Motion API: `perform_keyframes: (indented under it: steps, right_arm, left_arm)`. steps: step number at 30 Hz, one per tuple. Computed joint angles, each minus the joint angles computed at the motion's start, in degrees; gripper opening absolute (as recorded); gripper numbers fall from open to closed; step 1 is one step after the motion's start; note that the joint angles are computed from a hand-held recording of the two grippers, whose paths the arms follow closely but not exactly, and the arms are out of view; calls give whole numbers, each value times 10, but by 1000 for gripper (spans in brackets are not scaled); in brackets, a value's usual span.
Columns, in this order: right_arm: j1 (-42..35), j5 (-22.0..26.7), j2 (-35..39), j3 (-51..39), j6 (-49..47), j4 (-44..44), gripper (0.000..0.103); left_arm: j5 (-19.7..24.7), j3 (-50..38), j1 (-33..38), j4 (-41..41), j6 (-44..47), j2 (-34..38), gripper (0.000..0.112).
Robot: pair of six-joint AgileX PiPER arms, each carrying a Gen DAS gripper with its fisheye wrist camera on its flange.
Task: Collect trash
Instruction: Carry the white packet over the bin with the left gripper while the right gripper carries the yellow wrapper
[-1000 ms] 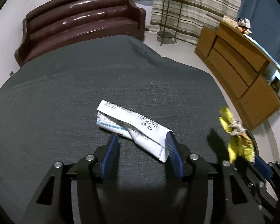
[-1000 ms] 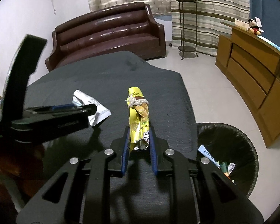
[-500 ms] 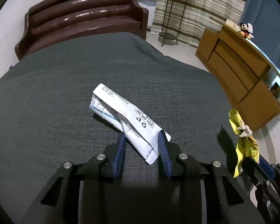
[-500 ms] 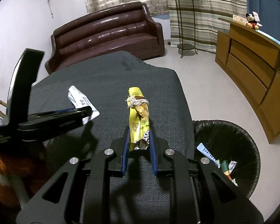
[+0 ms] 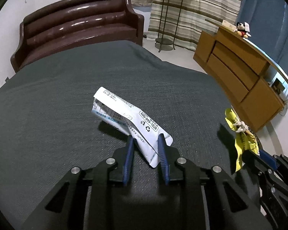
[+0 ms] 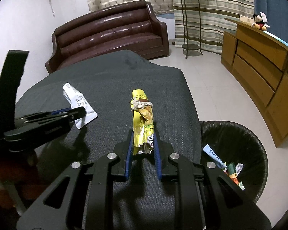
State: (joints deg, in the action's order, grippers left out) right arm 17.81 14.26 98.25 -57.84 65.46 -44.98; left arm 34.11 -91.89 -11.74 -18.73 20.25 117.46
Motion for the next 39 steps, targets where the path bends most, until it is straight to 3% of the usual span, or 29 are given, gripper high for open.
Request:
perform_keyframes:
  steps: [24, 39]
  right_arm:
    - [8, 70, -113, 106, 194, -172, 19]
    - [-54, 112, -177, 174, 250, -229, 19]
  left_arm:
    - [-70, 156, -46, -83, 114, -128, 26]
    - [-99, 163, -142, -116, 164, -130, 26]
